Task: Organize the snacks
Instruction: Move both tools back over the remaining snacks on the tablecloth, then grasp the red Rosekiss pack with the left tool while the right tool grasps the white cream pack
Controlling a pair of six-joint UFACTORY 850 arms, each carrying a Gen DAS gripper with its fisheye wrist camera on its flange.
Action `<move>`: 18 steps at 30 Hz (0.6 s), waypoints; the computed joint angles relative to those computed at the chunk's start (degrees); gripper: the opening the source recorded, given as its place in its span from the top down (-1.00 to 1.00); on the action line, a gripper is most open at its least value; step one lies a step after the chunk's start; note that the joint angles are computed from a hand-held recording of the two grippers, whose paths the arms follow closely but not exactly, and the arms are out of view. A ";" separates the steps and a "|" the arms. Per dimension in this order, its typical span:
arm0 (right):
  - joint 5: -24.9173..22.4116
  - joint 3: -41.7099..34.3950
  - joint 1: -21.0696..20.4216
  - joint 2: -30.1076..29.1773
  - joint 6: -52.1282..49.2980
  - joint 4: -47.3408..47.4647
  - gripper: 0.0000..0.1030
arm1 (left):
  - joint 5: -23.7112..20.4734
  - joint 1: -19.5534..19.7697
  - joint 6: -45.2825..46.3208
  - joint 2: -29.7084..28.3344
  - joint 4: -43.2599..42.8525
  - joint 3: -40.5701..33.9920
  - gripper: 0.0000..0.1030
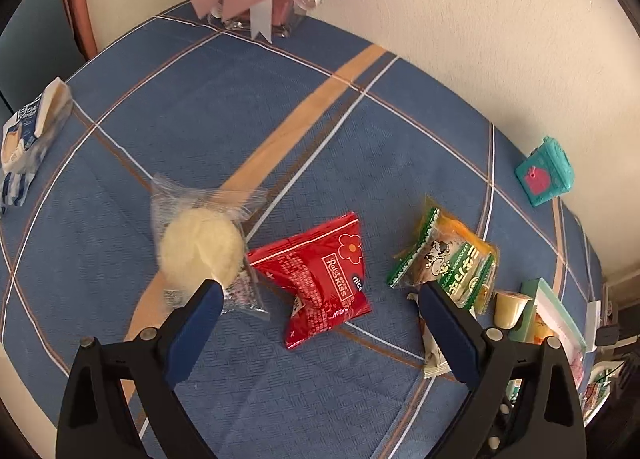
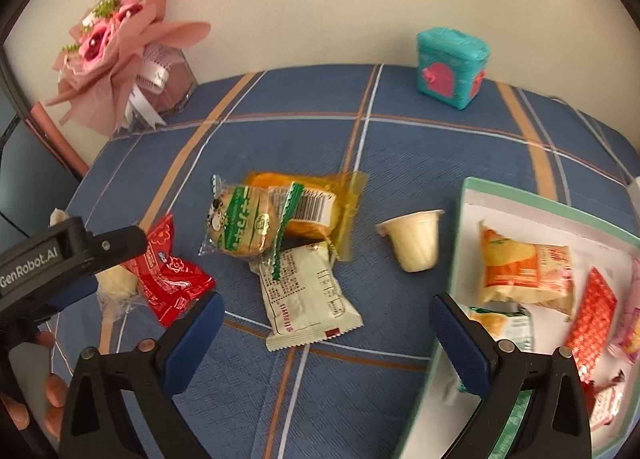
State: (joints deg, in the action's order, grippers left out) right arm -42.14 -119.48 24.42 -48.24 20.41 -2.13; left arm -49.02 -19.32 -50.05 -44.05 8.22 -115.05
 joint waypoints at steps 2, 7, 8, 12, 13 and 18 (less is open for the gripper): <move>-0.55 -1.37 0.09 -1.25 -0.67 0.13 -1.00 | -0.43 0.06 0.44 -0.72 -0.38 -0.79 -0.88; -2.37 -4.50 0.23 -4.00 -1.56 0.64 -1.00 | -0.65 0.49 2.64 -2.37 -2.69 -2.37 -0.62; -3.11 -5.74 0.25 -4.84 -1.75 0.71 -1.00 | -0.73 0.49 2.83 -2.55 -2.75 -2.56 -0.61; -4.63 -8.21 0.50 -6.69 -2.57 0.10 -1.00 | -1.04 0.64 4.26 -3.70 -3.93 -3.78 -0.50; -5.11 -8.94 0.59 -7.23 -2.56 -0.23 -1.00 | -1.22 0.64 4.46 -4.02 -3.97 -4.17 -0.49; -6.67 -11.20 1.12 -9.01 -2.88 -1.85 -0.93 | -1.79 0.72 4.58 -5.34 -3.91 -5.66 -0.48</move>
